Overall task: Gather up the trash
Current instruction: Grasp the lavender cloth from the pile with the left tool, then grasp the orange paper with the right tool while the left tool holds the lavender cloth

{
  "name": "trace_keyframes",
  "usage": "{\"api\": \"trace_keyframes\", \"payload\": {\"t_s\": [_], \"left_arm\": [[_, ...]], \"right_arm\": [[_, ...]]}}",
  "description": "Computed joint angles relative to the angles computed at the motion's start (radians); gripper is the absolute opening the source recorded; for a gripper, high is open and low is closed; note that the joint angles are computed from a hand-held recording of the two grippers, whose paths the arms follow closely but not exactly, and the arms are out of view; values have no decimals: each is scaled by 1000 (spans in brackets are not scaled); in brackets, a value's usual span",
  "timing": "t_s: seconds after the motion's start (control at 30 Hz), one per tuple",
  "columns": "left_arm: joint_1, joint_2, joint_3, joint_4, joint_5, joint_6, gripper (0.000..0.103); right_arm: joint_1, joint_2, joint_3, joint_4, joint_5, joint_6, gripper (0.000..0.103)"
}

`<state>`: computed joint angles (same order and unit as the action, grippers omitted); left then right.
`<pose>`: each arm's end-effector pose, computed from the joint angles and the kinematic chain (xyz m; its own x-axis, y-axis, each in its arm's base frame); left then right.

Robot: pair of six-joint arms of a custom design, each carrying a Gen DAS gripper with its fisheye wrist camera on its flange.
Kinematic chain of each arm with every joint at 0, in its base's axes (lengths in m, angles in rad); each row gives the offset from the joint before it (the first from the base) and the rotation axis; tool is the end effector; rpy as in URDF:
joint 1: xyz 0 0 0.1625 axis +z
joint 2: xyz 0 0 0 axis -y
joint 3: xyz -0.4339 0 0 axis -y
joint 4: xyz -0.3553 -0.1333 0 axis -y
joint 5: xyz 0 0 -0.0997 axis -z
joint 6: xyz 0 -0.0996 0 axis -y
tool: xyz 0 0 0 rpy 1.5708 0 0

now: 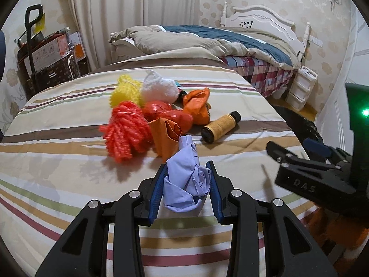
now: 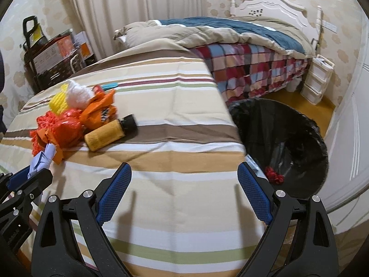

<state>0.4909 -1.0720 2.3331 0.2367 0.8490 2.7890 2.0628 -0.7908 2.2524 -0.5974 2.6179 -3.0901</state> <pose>-0.1018 -0.2802 0.1233 -0.6757 0.4376 -0.5932 0.6886 0.6620 -0.2960 0.1834 -0.2425 0.0152 -0.7239 0.2935 0.6244 -0.3225 0.6561 -0.6823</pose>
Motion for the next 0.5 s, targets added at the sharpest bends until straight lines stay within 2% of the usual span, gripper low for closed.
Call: {"api": "trace_keyframes", "payload": {"t_s": [0.27, 0.5], "left_arm": [[64, -25, -13, -14, 44, 47, 37], [46, -64, 10, -21, 51, 58, 37]], "right_arm": [[31, 44, -55, 59, 25, 12, 91], [14, 28, -39, 48, 1, 24, 91]]}}
